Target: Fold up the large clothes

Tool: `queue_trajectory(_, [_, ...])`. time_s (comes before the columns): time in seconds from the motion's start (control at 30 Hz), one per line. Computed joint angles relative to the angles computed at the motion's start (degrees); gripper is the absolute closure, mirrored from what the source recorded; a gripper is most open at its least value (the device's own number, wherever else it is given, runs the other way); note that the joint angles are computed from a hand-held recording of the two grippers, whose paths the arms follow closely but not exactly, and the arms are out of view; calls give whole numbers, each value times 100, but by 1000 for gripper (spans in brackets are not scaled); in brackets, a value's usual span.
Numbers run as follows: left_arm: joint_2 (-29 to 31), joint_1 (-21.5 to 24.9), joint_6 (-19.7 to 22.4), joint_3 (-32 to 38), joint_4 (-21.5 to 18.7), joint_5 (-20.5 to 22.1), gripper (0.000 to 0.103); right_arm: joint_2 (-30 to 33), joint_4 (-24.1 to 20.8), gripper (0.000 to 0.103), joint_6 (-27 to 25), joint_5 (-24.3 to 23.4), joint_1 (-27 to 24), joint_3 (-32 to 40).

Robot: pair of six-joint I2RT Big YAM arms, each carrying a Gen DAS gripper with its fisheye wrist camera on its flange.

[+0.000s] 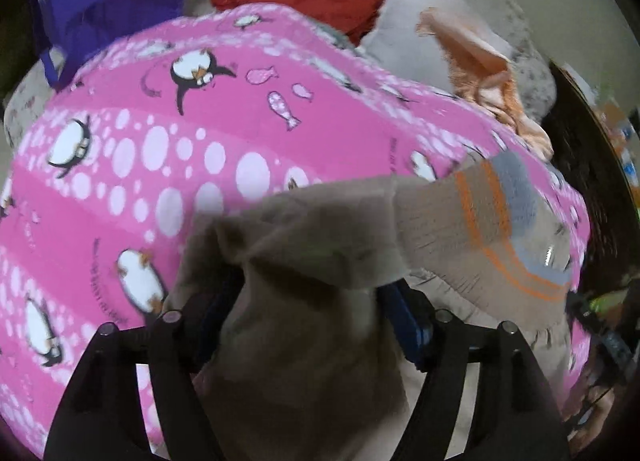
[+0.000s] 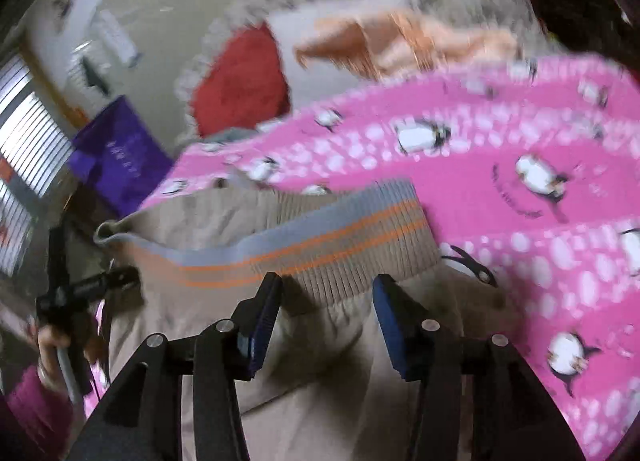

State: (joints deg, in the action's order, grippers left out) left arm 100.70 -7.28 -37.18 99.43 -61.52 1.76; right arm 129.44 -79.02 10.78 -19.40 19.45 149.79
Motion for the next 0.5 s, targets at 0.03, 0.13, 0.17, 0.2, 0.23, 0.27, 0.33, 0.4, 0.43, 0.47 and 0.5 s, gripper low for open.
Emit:
queue_trajectory(0.03, [69, 5, -66, 116, -80, 5, 29, 340, -375, 56, 65, 11, -7, 584])
queue_trajectory(0.13, [-14, -23, 79, 169, -25, -33, 29, 302, -248, 52, 88, 46, 7, 610])
queue_trajectory(0.17, [-113, -25, 236, 117, 41, -16, 29, -39, 40, 52, -56, 41, 21, 119])
queue_trajectory(0.2, [-155, -22, 300, 84, 66, -13, 29, -259, 212, 51, -166, 60, 31, -177])
queue_trajectory(0.23, [-243, -11, 353, 11, 111, 6, 28, -476, 359, 46, -272, 38, 42, -451])
queue_trajectory(0.27, [-309, 7, 342, -56, 167, 35, 27, -596, 402, 40, -327, -26, 61, -575])
queue_trajectory(0.33, [-481, 46, 201, -252, 276, 175, 27, -688, 358, 38, -420, -145, 113, -610])
queue_trajectory(0.4, [-636, 52, 133, -446, 339, 285, 27, -692, 281, 38, -580, -221, 222, -531])
queue_trajectory(0.43, [-756, 35, 145, -586, 362, 280, 27, -663, 242, 36, -673, -250, 292, -458])
queue_trajectory(0.47, [-859, 18, 171, -710, 412, 266, 27, -543, 131, 33, -813, -273, 388, -238])
queue_trajectory(0.5, [-996, 9, 252, -869, 433, 292, 27, -412, 26, 32, -923, -234, 459, -10])
